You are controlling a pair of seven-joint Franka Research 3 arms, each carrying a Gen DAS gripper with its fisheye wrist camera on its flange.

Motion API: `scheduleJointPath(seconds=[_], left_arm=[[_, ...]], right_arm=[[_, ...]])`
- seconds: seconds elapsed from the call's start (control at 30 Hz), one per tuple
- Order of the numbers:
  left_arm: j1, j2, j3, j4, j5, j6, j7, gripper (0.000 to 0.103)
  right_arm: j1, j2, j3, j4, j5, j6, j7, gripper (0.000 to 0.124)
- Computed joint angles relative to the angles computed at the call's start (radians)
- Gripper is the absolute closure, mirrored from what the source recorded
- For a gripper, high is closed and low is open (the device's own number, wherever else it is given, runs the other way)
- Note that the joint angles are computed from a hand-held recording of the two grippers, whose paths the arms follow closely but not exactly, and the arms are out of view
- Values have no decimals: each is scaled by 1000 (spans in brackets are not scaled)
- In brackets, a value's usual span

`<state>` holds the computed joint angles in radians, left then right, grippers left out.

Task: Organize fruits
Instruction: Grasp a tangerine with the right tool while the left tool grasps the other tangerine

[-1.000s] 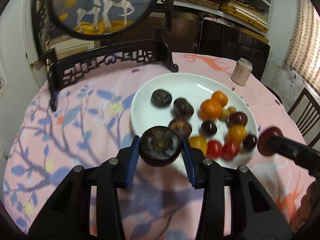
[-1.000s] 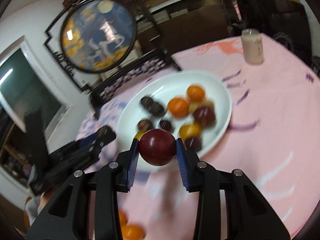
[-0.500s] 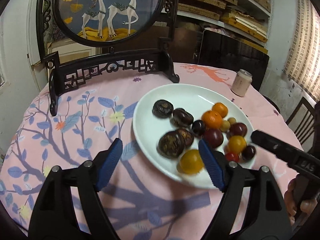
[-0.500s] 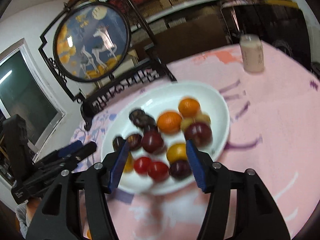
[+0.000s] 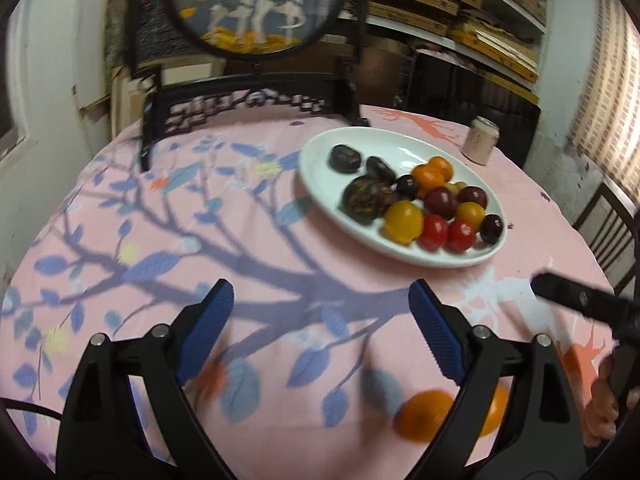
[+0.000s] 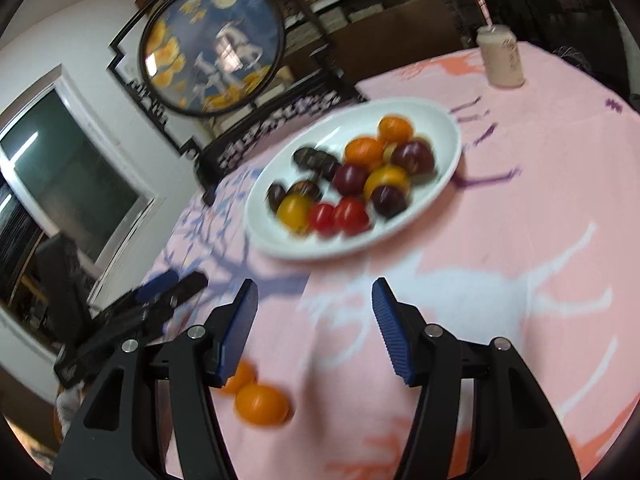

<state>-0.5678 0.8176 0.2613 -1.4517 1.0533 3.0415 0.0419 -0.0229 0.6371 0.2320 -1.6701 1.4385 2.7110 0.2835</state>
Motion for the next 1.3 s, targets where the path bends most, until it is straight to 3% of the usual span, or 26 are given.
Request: scheduleJointPath(seconds=[0.23,0.43,0.7,0.8,1.03,1.1,1.2,1.3], left_arm=[[-135,-62,202,-147,177,115,-372,11],[-146,-74,221,-152,312,120,-533,11],[-73,-99,115,-145,390,67,-527,11],[-40,-107,70,-145,401,48,-510,10],[39,-110,-43,-133,405,0,-438,10],[59,-108,-73,-127,416,-4,-423,10],[90,-96,-121,-108,431,0,-378,10],[102,-83,-156,-90,427,-2,-301,10]], right_arm=[[15,-71,-24,-136,-108,-100,44,64],[70,-91,-34,-186,-181,-41,31,64],[97,-79,6,-179,-171,97,-59,68],[129,-46,-17,-144,-255,118,29,71],[80,-27,49,-137,-282,164,24,83],[49,-32,85,-143,-223,200,-28,83],[3,-39,136,-115,-34,304,-175,83],[34,-40,59,-73,-90,260,-40,83]])
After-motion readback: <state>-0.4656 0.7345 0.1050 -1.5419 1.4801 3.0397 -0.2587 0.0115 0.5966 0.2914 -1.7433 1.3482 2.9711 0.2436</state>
